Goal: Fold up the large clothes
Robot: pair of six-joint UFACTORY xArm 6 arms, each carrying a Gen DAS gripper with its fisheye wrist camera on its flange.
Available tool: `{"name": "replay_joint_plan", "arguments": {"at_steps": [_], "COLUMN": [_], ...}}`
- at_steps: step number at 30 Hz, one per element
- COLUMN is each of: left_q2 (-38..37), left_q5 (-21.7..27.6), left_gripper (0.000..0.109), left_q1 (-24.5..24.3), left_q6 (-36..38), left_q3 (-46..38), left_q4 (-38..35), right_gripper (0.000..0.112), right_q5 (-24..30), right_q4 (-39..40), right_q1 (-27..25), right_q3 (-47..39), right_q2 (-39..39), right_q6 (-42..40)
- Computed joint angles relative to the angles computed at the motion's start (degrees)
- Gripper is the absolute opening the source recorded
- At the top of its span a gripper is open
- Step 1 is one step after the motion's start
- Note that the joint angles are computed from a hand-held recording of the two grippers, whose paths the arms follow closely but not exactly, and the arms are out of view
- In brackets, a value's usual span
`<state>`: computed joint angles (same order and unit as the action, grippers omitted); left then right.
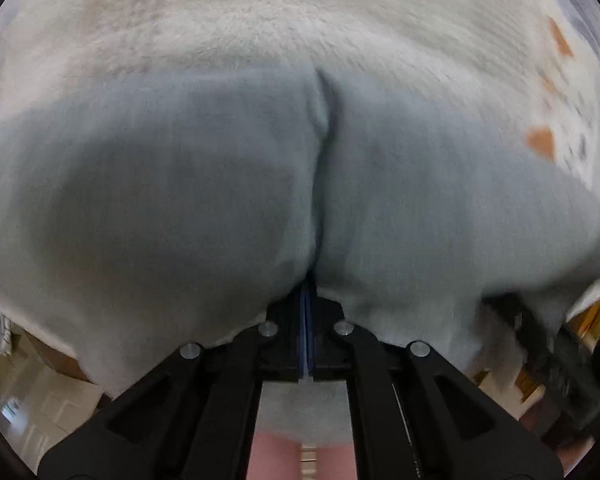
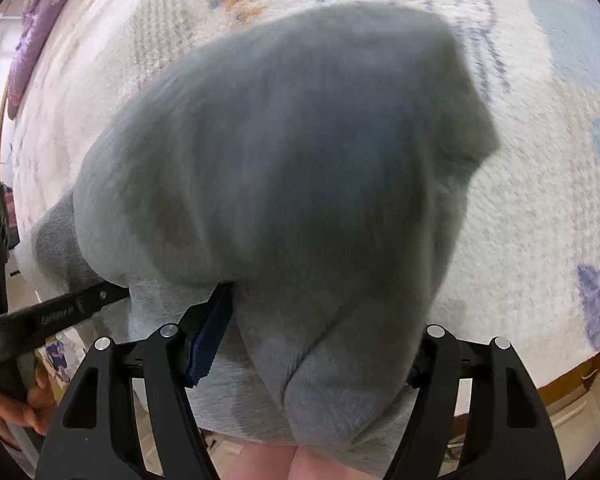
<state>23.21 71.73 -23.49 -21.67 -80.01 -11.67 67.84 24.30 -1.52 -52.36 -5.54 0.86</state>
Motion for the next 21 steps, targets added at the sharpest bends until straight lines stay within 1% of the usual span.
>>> {"name": "replay_joint_plan", "arguments": {"at_steps": [1, 2, 3, 5, 6, 7, 8, 10, 11, 12, 13, 14, 15, 18, 20, 21], "left_q2": [-2.6, -5.3, -7.3, -10.4, -11.9, -13.9, -16.7, -21.7, -22.5, -22.1, -22.4, -21.9, -23.0, -30.7, -32.3, -32.9], "left_q5": [2.3, 2.2, -0.4, -10.0, -12.3, -12.2, -9.7, -9.3, -9.5, -10.8, -13.1, -14.8, -14.2, -13.6, -14.3, -14.9], "left_gripper": [0.002, 0.002, 0.002, 0.003, 0.002, 0.002, 0.002, 0.002, 0.002, 0.002, 0.002, 0.001, 0.000, 0.000, 0.000, 0.000], "left_q1": [-1.1, -2.1, -2.6, -2.8, -2.6, -2.5, -2.9, -4.1, -4.8, -5.4, -5.2, -6.7, -7.0, -8.1, -9.1, -8.3], "left_q6": [-0.6, 0.1, -0.3, -0.7, -1.3, -1.0, -0.7, -0.6, -1.6, -2.9, -3.2, -5.0, -5.4, -7.2, -7.5, -6.4], "left_q3": [1.8, 5.7, 9.5, 18.0, 20.2, 21.7, 22.8, 27.1, 29.6, 31.3, 33.2, 33.3, 33.2, 34.3, 32.7, 32.8], "left_q4": [0.4, -0.9, -0.9, -2.5, -3.9, -4.7, -5.0, -5.3, -3.8, -4.3, -6.4, -7.5, -7.2, -5.7, -3.8, -2.6], "right_gripper": [0.065, 0.065, 0.065, 0.068, 0.068, 0.068, 0.067, 0.067, 0.067, 0.068, 0.069, 0.069, 0.069, 0.063, 0.058, 0.057], "right_q5": [-0.6, -0.1, 0.4, 0.5, -0.4, -0.8, -0.6, 0.2, 0.6, 0.4, 0.1, 0.1, 0.5, 0.5, 1.1, 1.6], "right_q4": [-0.1, -0.5, -1.0, -1.2, -0.8, -0.4, 0.0, 0.5, 0.7, 0.8, 1.5, 2.0, 2.5, 2.9, 3.1, 3.2], "right_q1": [0.1, 0.2, 0.2, 0.6, 2.5, 3.6, 3.5, 2.8, 2.8, 2.6, 2.4, 1.9, 1.8, 0.8, 0.5, 0.3], "right_q3": [1.0, 0.9, 0.6, 0.0, -0.8, -1.1, -0.9, -1.3, -1.5, -1.4, -1.2, -1.2, -1.4, -1.8, -2.0, -2.3], "right_q2": [-1.2, -1.4, -1.1, -0.1, 1.2, 1.8, 1.5, 1.4, 1.5, 1.9, 2.1, 2.4, 2.4, 3.2, 3.2, 3.5], "right_q6": [0.1, 0.7, 1.3, 1.3, 2.4, 3.0, 2.7, 1.9, 1.6, 0.9, 0.2, -0.6, -0.8, -2.9, -3.1, -2.8]}}
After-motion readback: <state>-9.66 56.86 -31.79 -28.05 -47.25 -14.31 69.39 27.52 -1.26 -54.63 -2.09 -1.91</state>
